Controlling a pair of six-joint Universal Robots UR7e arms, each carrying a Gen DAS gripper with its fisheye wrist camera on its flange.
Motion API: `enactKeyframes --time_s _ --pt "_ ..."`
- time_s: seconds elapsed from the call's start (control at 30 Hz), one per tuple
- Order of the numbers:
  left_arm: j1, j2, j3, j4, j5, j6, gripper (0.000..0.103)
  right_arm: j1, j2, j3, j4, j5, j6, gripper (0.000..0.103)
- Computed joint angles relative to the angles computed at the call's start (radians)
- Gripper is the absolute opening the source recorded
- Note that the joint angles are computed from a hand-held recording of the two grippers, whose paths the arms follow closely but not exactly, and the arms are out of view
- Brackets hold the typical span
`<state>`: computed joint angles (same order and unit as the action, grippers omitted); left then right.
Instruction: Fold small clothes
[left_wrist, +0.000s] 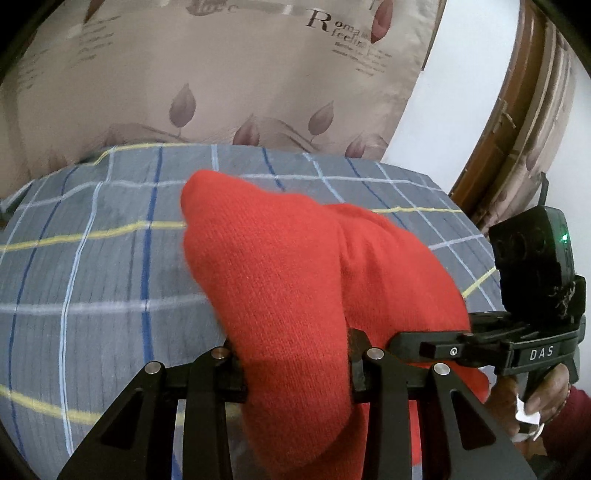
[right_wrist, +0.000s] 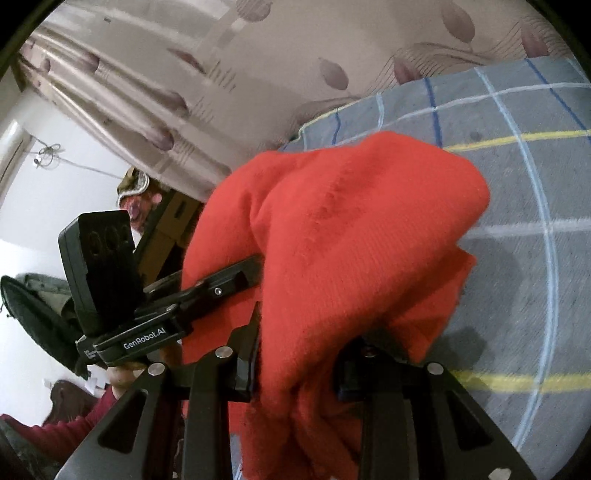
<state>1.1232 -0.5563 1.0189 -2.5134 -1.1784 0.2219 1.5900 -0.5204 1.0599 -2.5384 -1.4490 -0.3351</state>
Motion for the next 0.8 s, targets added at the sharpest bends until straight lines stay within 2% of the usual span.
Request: enactKeyframes --time_s 0.2,0.47,0.57,0.67,0.73,0.8 --pt "0.002 -0.071 0.148 -0.087 0.013 -0.021 0.036 0.004 -0.024 0.086 -0.04 -0.018 0.002 0.028" --pt "0.001 -0.101 0.238 -0.159 0.03 -0.024 0.036 -0.001 -0.029 0.132 -0.07 -0.034 0.015 0.028" --pt "0.004 -0.097 0.26 -0.199 0.044 -0.01 0.037 0.001 -0.024 0.145 -0.1 -0.069 0.001 0.028" --pt "0.01 -0.091 0.288 -0.279 0.052 0.013 0.044 0.0 -0.022 0.169 -0.151 -0.09 -0.015 0.029" --pt "0.008 -0.083 0.304 -0.339 0.079 0.042 0.055 0.012 -0.022 0.201 -0.234 -0.136 -0.053 0.034" --pt "0.0 -0.076 0.328 -0.415 0.118 0.085 0.062 0.028 -0.025 0.248 -0.347 -0.187 -0.105 0.038"
